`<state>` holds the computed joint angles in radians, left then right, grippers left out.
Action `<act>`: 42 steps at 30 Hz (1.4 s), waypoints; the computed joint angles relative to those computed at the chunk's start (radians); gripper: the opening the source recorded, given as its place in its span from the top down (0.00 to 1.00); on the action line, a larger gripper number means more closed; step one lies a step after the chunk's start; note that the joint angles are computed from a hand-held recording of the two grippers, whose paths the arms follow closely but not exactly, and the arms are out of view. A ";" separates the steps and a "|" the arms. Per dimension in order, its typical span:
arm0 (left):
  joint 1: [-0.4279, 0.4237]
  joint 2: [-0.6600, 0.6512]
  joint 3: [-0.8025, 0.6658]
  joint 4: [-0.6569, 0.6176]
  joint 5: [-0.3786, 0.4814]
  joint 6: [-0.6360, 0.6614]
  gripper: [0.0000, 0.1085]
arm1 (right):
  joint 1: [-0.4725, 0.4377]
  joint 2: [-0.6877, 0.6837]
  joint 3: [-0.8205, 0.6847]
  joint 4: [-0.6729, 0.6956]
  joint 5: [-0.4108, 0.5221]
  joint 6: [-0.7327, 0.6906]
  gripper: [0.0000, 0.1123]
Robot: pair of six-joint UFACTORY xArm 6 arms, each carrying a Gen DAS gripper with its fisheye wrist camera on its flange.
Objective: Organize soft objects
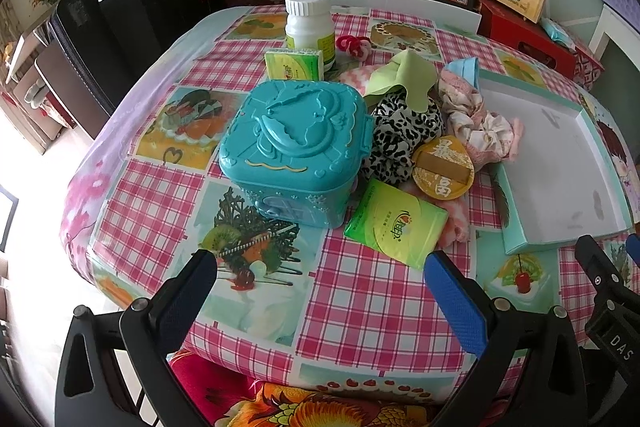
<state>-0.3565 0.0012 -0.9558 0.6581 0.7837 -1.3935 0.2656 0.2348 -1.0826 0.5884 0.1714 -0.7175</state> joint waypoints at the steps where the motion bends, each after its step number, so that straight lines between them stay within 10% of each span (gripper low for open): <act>1: 0.001 -0.001 0.001 0.000 -0.002 0.000 0.05 | 0.000 0.000 0.001 0.000 -0.001 -0.001 0.08; 20: 0.064 -0.116 0.067 0.006 -0.159 0.000 0.05 | 0.002 -0.015 -0.035 0.002 0.037 -0.022 0.08; 42: 0.218 0.049 -0.163 0.020 -0.317 0.088 0.05 | 0.008 0.247 -0.507 -0.031 0.360 -0.017 0.08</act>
<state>-0.1381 0.0497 -1.1193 0.6779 0.4668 -1.3056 0.2734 0.4815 -1.5896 0.5572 0.5312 -0.7343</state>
